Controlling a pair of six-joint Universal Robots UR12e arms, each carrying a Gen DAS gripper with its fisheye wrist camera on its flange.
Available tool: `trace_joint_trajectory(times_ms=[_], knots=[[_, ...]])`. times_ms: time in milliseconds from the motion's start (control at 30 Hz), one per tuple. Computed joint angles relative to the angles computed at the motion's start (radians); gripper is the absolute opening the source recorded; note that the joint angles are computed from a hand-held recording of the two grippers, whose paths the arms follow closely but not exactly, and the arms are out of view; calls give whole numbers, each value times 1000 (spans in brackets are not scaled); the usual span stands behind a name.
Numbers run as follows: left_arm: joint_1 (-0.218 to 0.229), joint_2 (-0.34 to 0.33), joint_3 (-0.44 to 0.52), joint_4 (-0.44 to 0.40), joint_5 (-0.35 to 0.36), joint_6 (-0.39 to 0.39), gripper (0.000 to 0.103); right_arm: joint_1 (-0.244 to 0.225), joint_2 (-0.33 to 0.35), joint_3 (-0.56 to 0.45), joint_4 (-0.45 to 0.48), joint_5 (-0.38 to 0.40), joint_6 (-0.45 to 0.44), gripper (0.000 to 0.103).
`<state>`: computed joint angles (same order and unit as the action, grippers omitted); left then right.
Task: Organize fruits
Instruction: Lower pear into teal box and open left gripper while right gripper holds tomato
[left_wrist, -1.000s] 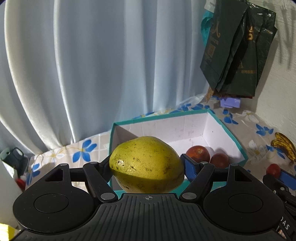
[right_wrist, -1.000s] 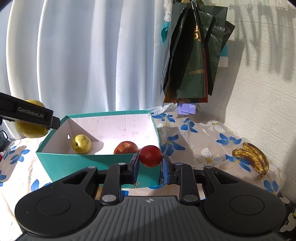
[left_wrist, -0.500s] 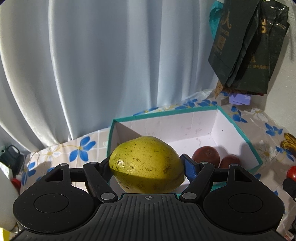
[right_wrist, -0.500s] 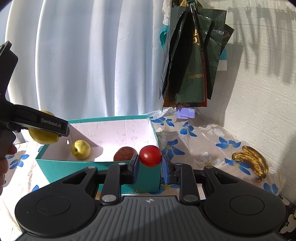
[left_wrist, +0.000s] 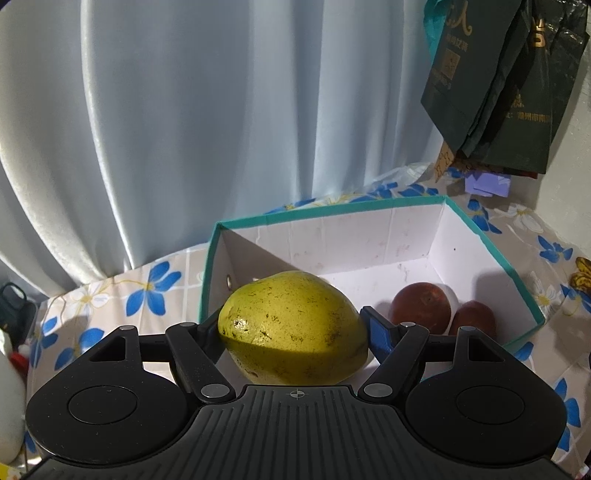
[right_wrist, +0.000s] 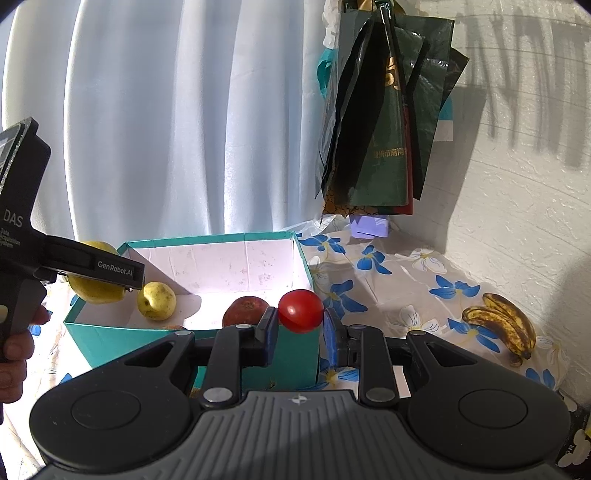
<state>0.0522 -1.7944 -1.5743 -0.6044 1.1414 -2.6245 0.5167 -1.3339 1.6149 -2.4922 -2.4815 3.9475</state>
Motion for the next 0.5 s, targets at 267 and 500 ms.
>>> trace_joint_trajectory(times_ms=[267,500], knots=[[-14,-22,8,-3,22,12,79,-9,1,-2,-9,19,-16,25],[-22,-42,20,-27,40,23,79,-15,1,0,-12,29,-19,25]])
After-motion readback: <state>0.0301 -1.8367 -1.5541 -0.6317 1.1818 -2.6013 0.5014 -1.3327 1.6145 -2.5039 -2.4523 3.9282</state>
